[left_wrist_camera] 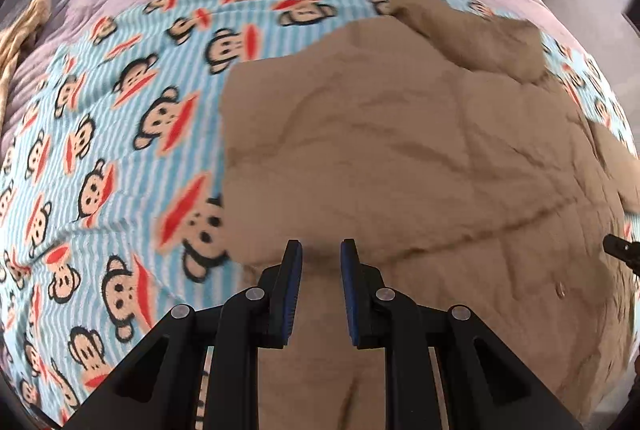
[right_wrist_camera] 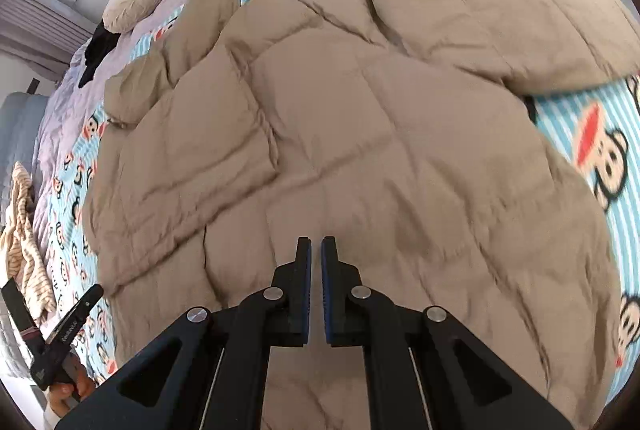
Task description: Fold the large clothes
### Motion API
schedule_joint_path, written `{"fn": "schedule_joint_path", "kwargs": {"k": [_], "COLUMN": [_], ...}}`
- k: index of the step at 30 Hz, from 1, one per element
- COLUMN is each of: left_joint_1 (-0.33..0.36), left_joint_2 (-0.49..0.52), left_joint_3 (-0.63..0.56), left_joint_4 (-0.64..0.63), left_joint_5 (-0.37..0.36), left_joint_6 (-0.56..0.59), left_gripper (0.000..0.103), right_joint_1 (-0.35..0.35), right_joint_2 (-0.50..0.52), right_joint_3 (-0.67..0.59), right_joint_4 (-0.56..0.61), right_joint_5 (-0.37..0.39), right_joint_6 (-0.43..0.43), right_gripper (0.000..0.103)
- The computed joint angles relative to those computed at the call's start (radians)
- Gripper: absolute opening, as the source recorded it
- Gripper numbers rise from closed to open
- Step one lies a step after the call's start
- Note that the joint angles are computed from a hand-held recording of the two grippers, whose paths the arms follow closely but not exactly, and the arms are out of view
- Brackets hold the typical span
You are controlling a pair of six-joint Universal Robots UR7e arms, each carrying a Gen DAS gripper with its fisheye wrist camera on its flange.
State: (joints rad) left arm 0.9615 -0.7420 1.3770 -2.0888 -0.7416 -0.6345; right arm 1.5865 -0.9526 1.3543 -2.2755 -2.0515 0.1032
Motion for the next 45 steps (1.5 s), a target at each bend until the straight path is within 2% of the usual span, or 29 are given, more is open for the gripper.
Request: {"fn": "schedule_joint_path", "kwargs": {"k": [1, 2, 3, 4, 5, 7, 11, 13, 15, 18, 20, 21, 23, 24, 28, 32, 35, 37, 41, 45], "left_joint_1": [-0.006, -0.011, -0.016, -0.023, -0.031, -0.038, -0.047, -0.06, -0.075, -0.089, -0.103, -0.11, -0.118, -0.125, -0.134, -0.134, -0.139, -0.143, -0.136, -0.137], "left_joint_2": [0.005, 0.01, 0.017, 0.023, 0.026, 0.043, 0.111, 0.151, 0.198, 0.26, 0.313, 0.34, 0.375, 0.402, 0.473, 0.561, 0.624, 0.666, 0.707, 0.76], "left_joint_3": [-0.002, -0.005, -0.01, -0.012, -0.001, -0.015, -0.106, -0.159, -0.221, -0.307, -0.382, -0.421, -0.474, -0.512, -0.624, -0.778, -0.883, -0.958, -1.035, -1.139], "left_joint_4": [-0.006, -0.008, -0.009, -0.019, -0.057, -0.076, 0.019, 0.072, 0.12, 0.168, 0.213, 0.234, 0.262, 0.281, 0.349, 0.456, 0.533, 0.589, 0.581, 0.578], "left_joint_5": [-0.006, -0.01, -0.014, -0.007, 0.008, 0.001, -0.018, -0.015, -0.019, -0.032, -0.034, -0.036, -0.034, -0.03, -0.032, -0.072, -0.047, -0.037, -0.115, -0.138], "left_joint_6": [0.013, 0.021, 0.027, 0.029, 0.04, 0.066, 0.022, -0.018, -0.052, -0.08, -0.098, -0.103, -0.108, -0.113, -0.131, -0.172, -0.188, -0.191, -0.157, -0.149], "left_gripper": [0.021, 0.035, 0.076, 0.092, 0.098, 0.098, 0.099, 0.099, 0.099, 0.1, 0.102, 0.102, 0.102, 0.102, 0.102, 0.102, 0.102, 0.102, 0.102, 0.102], "right_joint_1": [0.0, -0.002, -0.003, -0.006, -0.012, -0.02, -0.044, -0.068, -0.09, -0.126, -0.153, -0.162, -0.183, -0.19, -0.219, -0.267, -0.297, -0.331, -0.399, -0.44], "right_joint_2": [-0.009, -0.022, -0.022, -0.029, -0.04, -0.06, -0.099, -0.116, -0.131, -0.157, -0.169, -0.17, -0.172, -0.173, -0.175, -0.184, -0.175, -0.175, -0.174, -0.134], "right_joint_3": [0.011, 0.027, 0.026, 0.035, 0.044, 0.065, 0.088, 0.08, 0.074, 0.062, 0.04, 0.026, -0.006, -0.016, -0.053, -0.079, -0.129, -0.155, -0.192, -0.275], "right_joint_4": [0.001, 0.002, 0.004, 0.003, 0.004, -0.011, -0.039, -0.021, -0.018, -0.034, -0.029, -0.016, 0.001, 0.003, 0.001, -0.035, -0.006, 0.009, -0.017, -0.057], "right_joint_5": [0.002, 0.008, 0.014, 0.02, 0.026, 0.033, 0.059, 0.095, 0.119, 0.152, 0.183, 0.193, 0.211, 0.216, 0.244, 0.306, 0.317, 0.373, 0.518, 0.582], "right_joint_6": [0.007, 0.019, 0.027, 0.033, 0.04, 0.037, 0.025, 0.028, 0.022, 0.017, 0.007, 0.002, -0.015, -0.029, -0.049, 0.011, 0.06, 0.11, 0.191, 0.238], "right_gripper": [0.006, 0.006, 0.009, 0.018, 0.025, 0.055, 0.06, 0.068, 0.07, 0.082, 0.082, 0.086, 0.1, 0.103, 0.103, 0.103, 0.103, 0.103, 0.103, 0.103]}}
